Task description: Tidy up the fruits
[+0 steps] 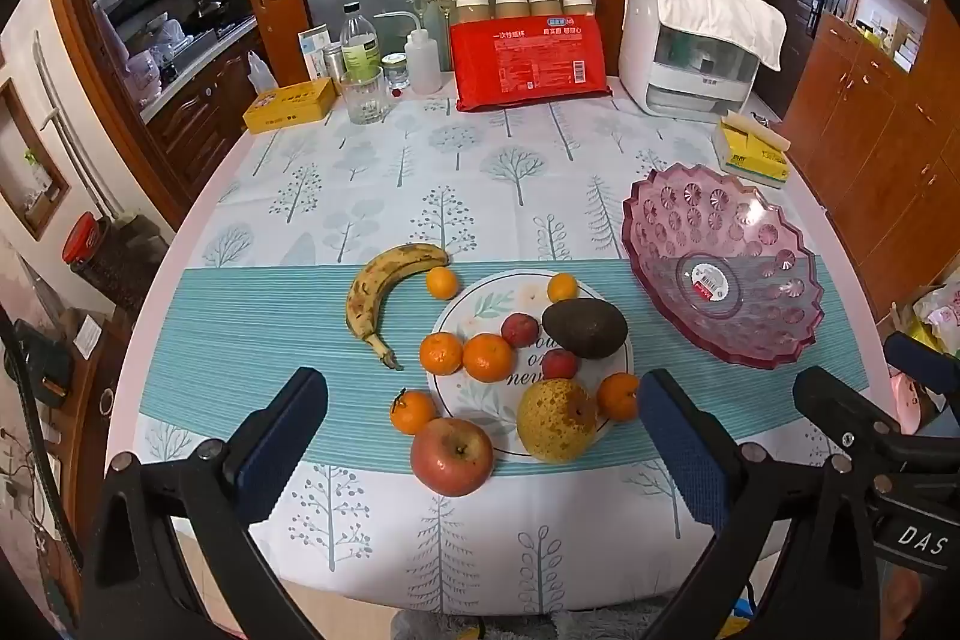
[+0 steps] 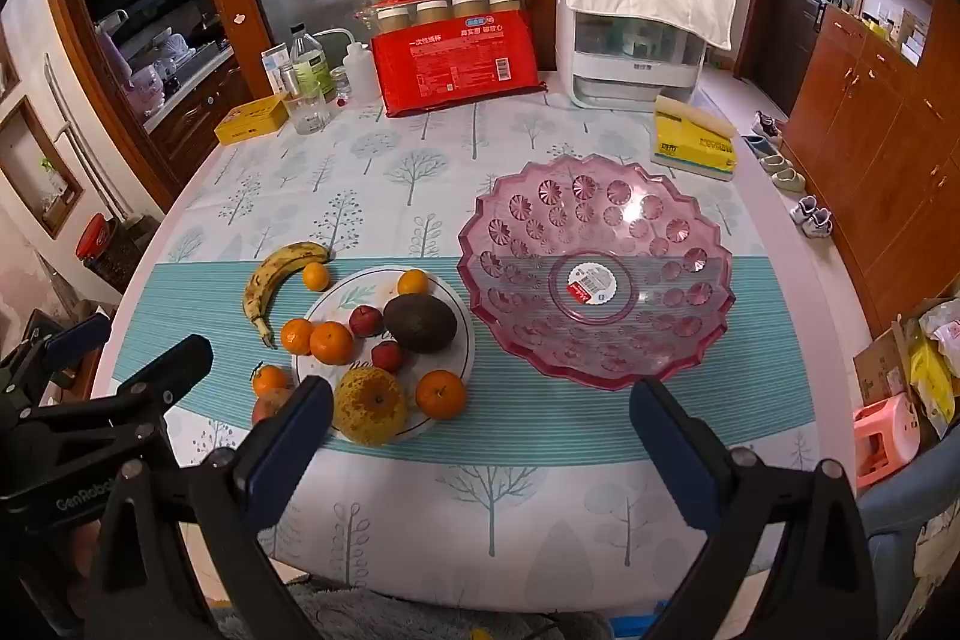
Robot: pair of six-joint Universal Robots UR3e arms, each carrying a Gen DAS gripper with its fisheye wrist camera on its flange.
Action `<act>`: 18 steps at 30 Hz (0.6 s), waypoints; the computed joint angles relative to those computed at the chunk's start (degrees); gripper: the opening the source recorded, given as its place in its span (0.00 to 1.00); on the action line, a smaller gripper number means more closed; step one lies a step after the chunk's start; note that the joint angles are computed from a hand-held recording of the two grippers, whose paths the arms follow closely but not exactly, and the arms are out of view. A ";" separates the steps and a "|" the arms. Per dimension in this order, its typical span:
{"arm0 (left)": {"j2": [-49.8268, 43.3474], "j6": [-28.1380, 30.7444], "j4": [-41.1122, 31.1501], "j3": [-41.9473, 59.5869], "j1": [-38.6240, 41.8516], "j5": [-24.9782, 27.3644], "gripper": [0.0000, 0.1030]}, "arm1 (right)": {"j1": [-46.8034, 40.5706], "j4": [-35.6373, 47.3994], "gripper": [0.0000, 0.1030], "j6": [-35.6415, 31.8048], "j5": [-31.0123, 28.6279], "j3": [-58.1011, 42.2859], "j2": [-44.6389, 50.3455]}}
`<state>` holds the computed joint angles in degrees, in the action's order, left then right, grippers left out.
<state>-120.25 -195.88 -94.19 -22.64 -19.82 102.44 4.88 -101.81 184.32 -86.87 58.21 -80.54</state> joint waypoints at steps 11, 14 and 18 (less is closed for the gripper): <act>-1.76 0.26 -1.22 3.42 0.01 -0.01 1.00 | 0.43 0.02 0.97 0.02 -0.59 -0.63 0.66; -3.49 0.56 -3.23 7.06 0.26 0.00 0.99 | 0.42 0.07 0.97 0.21 -0.57 -0.78 0.77; -0.08 0.37 0.91 -0.12 -0.04 0.28 0.99 | 0.37 0.14 0.97 0.51 -0.40 -0.92 0.91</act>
<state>-120.33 -195.51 -93.29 -22.76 -19.86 102.72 5.24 -101.67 184.83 -87.26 57.30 -79.63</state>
